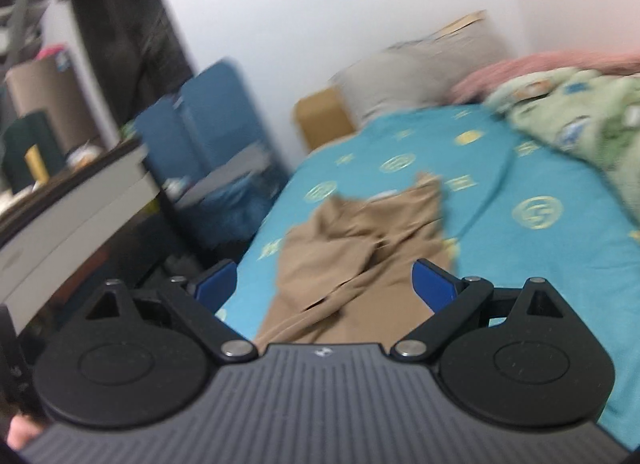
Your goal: Fold clothes
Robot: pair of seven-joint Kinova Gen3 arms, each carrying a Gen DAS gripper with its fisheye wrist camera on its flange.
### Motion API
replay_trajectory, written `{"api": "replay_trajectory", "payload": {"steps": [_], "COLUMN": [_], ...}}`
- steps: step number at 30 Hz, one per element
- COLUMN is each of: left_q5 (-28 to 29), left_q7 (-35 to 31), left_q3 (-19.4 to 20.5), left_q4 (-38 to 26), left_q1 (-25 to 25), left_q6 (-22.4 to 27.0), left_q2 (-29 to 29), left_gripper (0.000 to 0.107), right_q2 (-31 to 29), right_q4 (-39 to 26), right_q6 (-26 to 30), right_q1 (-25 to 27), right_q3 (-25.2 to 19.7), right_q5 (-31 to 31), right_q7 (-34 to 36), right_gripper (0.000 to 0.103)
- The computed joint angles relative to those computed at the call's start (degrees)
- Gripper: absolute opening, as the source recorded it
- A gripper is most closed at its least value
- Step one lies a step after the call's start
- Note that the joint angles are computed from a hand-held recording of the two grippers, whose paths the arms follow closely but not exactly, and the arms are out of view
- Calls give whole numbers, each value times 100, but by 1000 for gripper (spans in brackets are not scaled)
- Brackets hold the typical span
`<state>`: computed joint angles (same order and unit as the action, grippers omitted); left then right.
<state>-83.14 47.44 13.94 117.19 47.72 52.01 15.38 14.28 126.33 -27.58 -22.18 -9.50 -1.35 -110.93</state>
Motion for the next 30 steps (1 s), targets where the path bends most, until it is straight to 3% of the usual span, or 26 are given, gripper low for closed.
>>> {"api": "replay_trajectory", "payload": {"steps": [2, 8, 12, 16, 18, 19, 20, 22, 26, 30], "left_q5": [-157, -297, -643, -838, -768, -744, -717, -611, -848, -772], "left_q7": [352, 1020, 1613, 2012, 2023, 2046, 2078, 2083, 2555, 2427], "left_q3": [-37, 12, -17, 6, 2, -9, -19, -38, -80, 3], "left_q4": [260, 745, 1001, 1097, 1092, 1091, 1086, 1048, 1021, 818], "left_q1": [-98, -415, -731, -1022, -1147, -1194, -1210, -1179, -1076, -887], "left_q6": [-210, -410, -854, -1230, -1459, -1566, -1613, -1563, -1480, -1280], "left_q2": [-145, -233, -276, -228, -193, -174, -151, -89, 48, 251], "left_gripper": [84, 84, 84, 84, 84, 84, 84, 84, 84, 84], "right_q2": [357, 1544, 2221, 2689, 2931, 3071, 3171, 3235, 3070, 3435], "right_q4": [-531, -2124, -3087, -3817, -4208, -4415, -4610, -4847, -4843, -5263], "right_q6": [305, 1240, 2172, 3103, 3569, 3803, 3983, 4064, 3484, 3222], "right_q1": [-380, -1890, -2132, -2650, -2889, -3061, -3143, -3110, -3028, -3217], "right_q3": [265, 1644, 1887, 2523, 2847, 3103, 3251, 3293, 3334, 4081], "right_q5": [-72, -653, -1153, -656, -310, -148, -79, -16, 125, 144], "right_q7": [243, 1128, 2014, 2246, 2188, 2020, 1910, 1787, 1364, 678], "right_gripper": [80, 73, 69, 68, 49, 26, 14, 9, 7, 7]}}
